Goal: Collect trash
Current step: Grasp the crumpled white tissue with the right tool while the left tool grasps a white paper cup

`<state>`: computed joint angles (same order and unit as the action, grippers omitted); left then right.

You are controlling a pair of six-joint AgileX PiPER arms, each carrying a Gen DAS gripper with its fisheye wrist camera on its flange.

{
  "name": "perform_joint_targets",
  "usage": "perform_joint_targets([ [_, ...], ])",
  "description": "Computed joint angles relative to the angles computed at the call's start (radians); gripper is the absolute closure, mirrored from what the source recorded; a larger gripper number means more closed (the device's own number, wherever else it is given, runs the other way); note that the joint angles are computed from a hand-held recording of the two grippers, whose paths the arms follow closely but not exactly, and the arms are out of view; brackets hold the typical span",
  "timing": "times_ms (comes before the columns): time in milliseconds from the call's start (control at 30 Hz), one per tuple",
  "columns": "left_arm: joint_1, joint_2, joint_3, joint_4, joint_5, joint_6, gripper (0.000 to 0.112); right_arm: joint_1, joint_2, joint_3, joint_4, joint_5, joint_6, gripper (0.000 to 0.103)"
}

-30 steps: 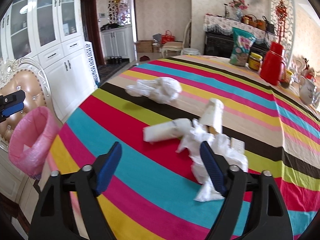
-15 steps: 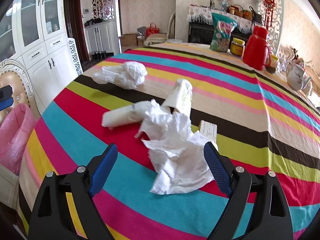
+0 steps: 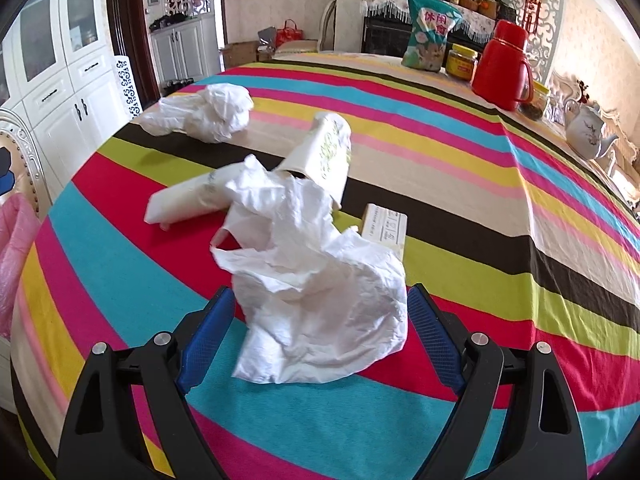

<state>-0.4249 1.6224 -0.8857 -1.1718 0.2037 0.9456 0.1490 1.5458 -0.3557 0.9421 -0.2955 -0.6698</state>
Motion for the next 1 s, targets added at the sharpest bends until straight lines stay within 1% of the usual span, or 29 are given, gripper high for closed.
perform_joint_targets([
  [33,-0.006,0.008,-0.006,0.001,-0.002,0.0,0.041,-0.006,0.007,-0.002,-0.007,0.002,0.004,0.021],
  [100,-0.02,0.04,-0.034,0.015,-0.002,-0.008,0.041,-0.022,0.02,-0.006,-0.034,0.012,0.023,0.029],
  [233,-0.047,0.106,-0.092,0.035,-0.001,-0.014,0.041,-0.031,0.042,-0.011,-0.066,0.02,0.044,0.035],
  [367,-0.073,0.174,-0.155,0.092,0.005,-0.054,0.041,-0.049,0.053,-0.011,-0.132,0.036,0.099,0.047],
  [500,-0.091,0.235,-0.213,0.16,0.014,-0.104,0.041,-0.092,0.038,-0.001,-0.294,0.06,0.248,0.062],
  [533,-0.097,0.255,-0.233,0.191,0.016,-0.126,0.041,-0.105,0.03,0.001,-0.34,0.068,0.284,0.064],
  [600,-0.106,0.285,-0.265,0.24,0.021,-0.163,0.041,-0.124,0.011,0.005,-0.381,0.081,0.314,0.071],
  [667,-0.119,0.317,-0.301,0.307,0.027,-0.212,0.042,-0.141,-0.005,0.007,-0.429,0.091,0.35,0.075],
  [767,-0.132,0.361,-0.351,0.383,0.041,-0.259,0.042,-0.166,-0.033,0.011,-0.486,0.112,0.389,0.078],
  [933,-0.165,0.434,-0.442,0.515,0.071,-0.319,0.042,-0.2,-0.09,0.015,-0.514,0.144,0.397,0.08],
  [1000,-0.178,0.469,-0.49,0.555,0.098,-0.314,0.046,-0.208,-0.107,0.018,-0.536,0.15,0.415,0.08],
])
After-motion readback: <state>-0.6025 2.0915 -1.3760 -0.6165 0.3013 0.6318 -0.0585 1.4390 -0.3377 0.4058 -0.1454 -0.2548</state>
